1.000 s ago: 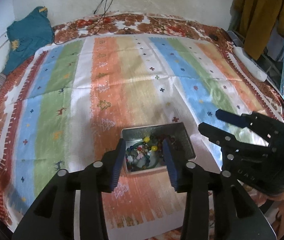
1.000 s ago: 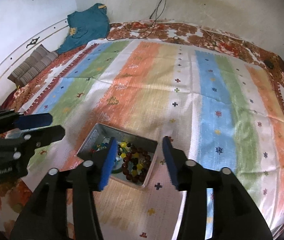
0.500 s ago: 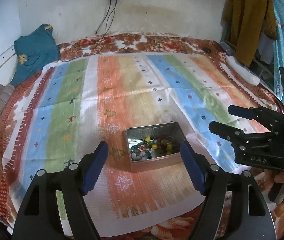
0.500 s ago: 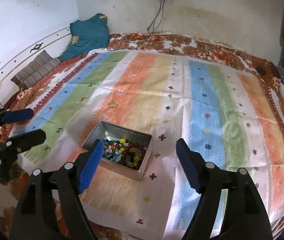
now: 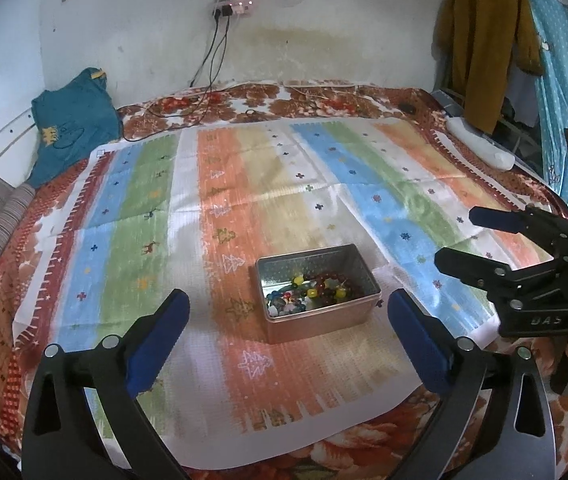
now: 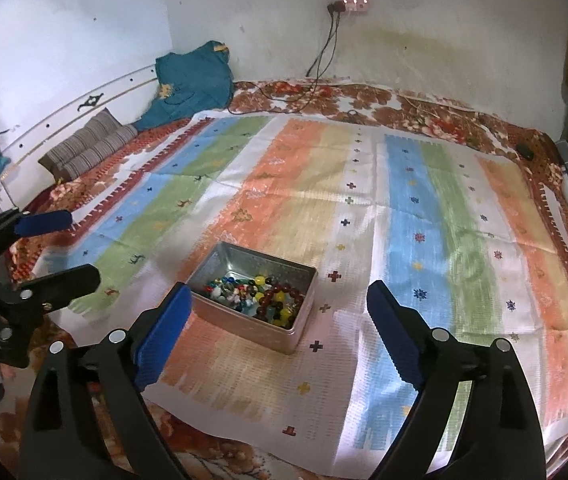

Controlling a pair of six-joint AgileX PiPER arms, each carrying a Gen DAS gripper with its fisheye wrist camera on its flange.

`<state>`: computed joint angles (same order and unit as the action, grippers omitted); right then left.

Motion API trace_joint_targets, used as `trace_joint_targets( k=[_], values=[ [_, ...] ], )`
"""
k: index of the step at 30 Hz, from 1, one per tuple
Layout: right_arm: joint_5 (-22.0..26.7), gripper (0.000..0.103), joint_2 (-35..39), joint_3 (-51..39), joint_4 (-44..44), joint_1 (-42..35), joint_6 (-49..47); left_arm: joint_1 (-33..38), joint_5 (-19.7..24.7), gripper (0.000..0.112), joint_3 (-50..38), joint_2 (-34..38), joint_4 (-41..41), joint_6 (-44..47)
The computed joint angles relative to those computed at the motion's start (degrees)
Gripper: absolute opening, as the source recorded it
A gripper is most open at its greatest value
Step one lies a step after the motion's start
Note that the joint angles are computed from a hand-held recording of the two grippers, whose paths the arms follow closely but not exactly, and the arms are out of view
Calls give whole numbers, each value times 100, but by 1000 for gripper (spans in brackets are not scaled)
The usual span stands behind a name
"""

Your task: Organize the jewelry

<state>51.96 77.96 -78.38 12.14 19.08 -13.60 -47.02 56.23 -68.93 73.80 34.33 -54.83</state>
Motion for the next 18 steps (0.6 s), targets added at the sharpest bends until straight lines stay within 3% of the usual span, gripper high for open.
trace_joint_targets(
  k=[18],
  values=[
    [-83,95,-166,91,261,6,-341,-337,120,97,121,-161,493,-397]
  ],
)
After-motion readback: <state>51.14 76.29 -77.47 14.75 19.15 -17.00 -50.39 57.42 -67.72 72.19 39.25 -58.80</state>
